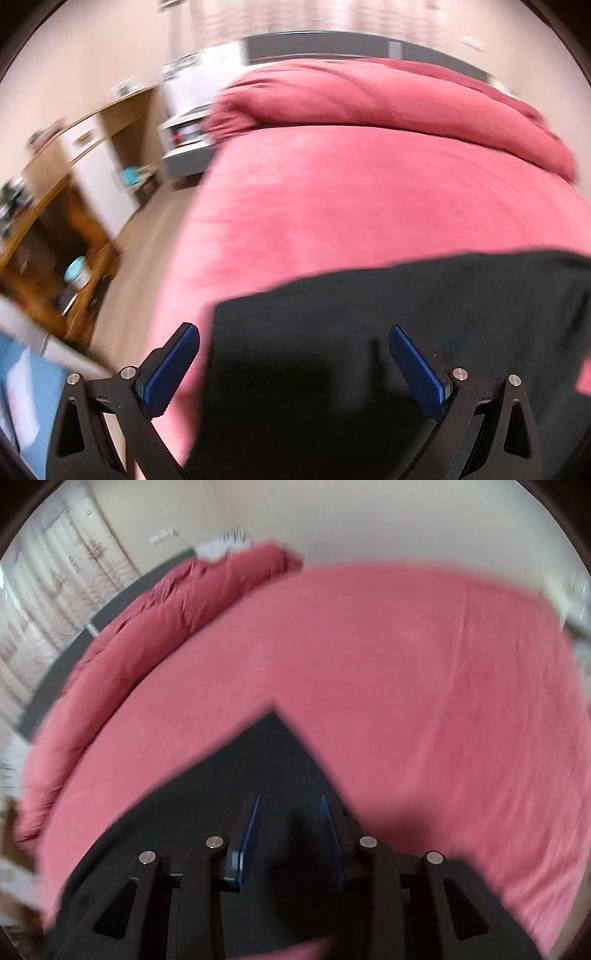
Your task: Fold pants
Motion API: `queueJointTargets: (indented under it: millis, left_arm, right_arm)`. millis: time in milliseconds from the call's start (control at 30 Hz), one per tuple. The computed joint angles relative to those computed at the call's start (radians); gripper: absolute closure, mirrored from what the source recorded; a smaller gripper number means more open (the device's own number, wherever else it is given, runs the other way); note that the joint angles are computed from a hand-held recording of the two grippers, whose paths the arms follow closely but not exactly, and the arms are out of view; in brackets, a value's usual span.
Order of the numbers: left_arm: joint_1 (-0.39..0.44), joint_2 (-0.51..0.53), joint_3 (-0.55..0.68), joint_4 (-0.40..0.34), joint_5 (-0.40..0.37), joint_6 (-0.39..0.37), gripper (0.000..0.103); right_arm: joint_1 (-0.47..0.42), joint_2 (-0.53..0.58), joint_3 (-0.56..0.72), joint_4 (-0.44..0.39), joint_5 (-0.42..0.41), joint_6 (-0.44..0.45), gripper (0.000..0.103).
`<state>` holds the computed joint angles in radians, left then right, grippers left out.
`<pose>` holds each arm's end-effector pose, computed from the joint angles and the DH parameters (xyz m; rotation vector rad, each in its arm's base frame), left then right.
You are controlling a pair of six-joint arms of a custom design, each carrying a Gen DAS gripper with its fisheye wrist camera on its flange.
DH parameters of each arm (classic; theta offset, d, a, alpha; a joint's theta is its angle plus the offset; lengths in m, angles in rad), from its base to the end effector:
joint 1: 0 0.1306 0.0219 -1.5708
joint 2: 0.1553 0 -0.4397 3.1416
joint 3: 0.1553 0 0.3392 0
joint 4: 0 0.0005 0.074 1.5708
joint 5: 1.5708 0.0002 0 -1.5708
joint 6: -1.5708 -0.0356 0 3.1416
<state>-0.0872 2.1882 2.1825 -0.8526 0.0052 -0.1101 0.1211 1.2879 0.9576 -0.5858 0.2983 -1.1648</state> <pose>0.7367 -0.0651 0.3604 0.2416 2.4170 0.0040 0.3512 0.0317 0.3709 1.3235 2.0520 0.2032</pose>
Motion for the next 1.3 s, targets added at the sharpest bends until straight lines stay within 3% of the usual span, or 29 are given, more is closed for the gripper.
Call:
queueJointTargets:
  millis: [100, 200, 300, 367, 433, 500, 567, 633, 667, 700, 800, 933, 1067, 1167, 1200, 1300]
  left_arm:
    - [0.041, 0.04, 0.084, -0.071, 0.0, 0.056, 0.0]
    - [0.08, 0.091, 0.187, -0.19, 0.067, 0.088, 0.0]
    - [0.095, 0.118, 0.234, -0.255, 0.1, 0.045, 0.0]
    - [0.102, 0.161, 0.318, -0.354, 0.129, 0.009, 0.0]
    - [0.107, 0.176, 0.342, -0.396, 0.159, -0.017, 0.0]
    - [0.115, 0.214, 0.419, -0.474, 0.25, -0.048, 0.0]
    - [0.114, 0.192, 0.372, -0.443, 0.313, -0.062, 0.0]
    - [0.095, 0.175, 0.328, -0.412, 0.279, -0.108, 0.001]
    - [0.076, 0.168, 0.305, -0.396, 0.208, -0.142, 0.013]
    - [0.063, 0.18, 0.323, -0.418, 0.175, -0.172, 0.036]
    - [0.055, 0.195, 0.358, -0.453, 0.177, -0.164, 0.05]
    - [0.063, 0.188, 0.357, -0.44, 0.198, -0.129, 0.054]
    - [0.069, 0.15, 0.272, -0.35, 0.215, -0.102, 0.055]
    - [0.079, 0.122, 0.214, -0.3, 0.249, -0.061, 0.056]
    - [0.082, 0.119, 0.209, -0.304, 0.246, -0.074, 0.056]
    - [0.071, 0.122, 0.219, -0.314, 0.212, -0.09, 0.056]
  right_arm:
    - [0.051, -0.031, -0.05, -0.006, -0.047, -0.073, 0.069]
    - [0.086, -0.044, -0.109, 0.129, -0.115, -0.173, 0.064]
    - [0.095, 0.012, -0.116, 0.207, -0.179, -0.222, 0.063]
    - [0.083, 0.054, -0.112, 0.232, -0.207, -0.28, 0.063]
    - [0.087, 0.072, -0.131, 0.286, -0.169, -0.376, 0.062]
    - [0.082, 0.071, -0.152, 0.352, -0.129, -0.428, 0.056]
    - [0.08, 0.068, -0.161, 0.379, -0.117, -0.46, 0.05]
    - [0.08, 0.068, -0.16, 0.387, -0.111, -0.461, 0.049]
    - [0.086, 0.064, -0.161, 0.39, -0.094, -0.456, 0.049]
    - [0.092, 0.069, -0.158, 0.394, -0.08, -0.45, 0.049]
    - [0.11, 0.057, -0.174, 0.411, -0.05, -0.444, 0.049]
    - [0.154, -0.006, -0.244, 0.458, 0.038, -0.452, 0.051]
    - [0.119, 0.018, -0.274, 0.511, 0.03, -0.478, 0.052]
    - [0.132, -0.007, -0.287, 0.525, 0.082, -0.473, 0.06]
    - [0.129, -0.01, -0.276, 0.503, 0.084, -0.447, 0.068]
    - [0.099, 0.033, -0.174, 0.3, 0.029, -0.353, 0.093]
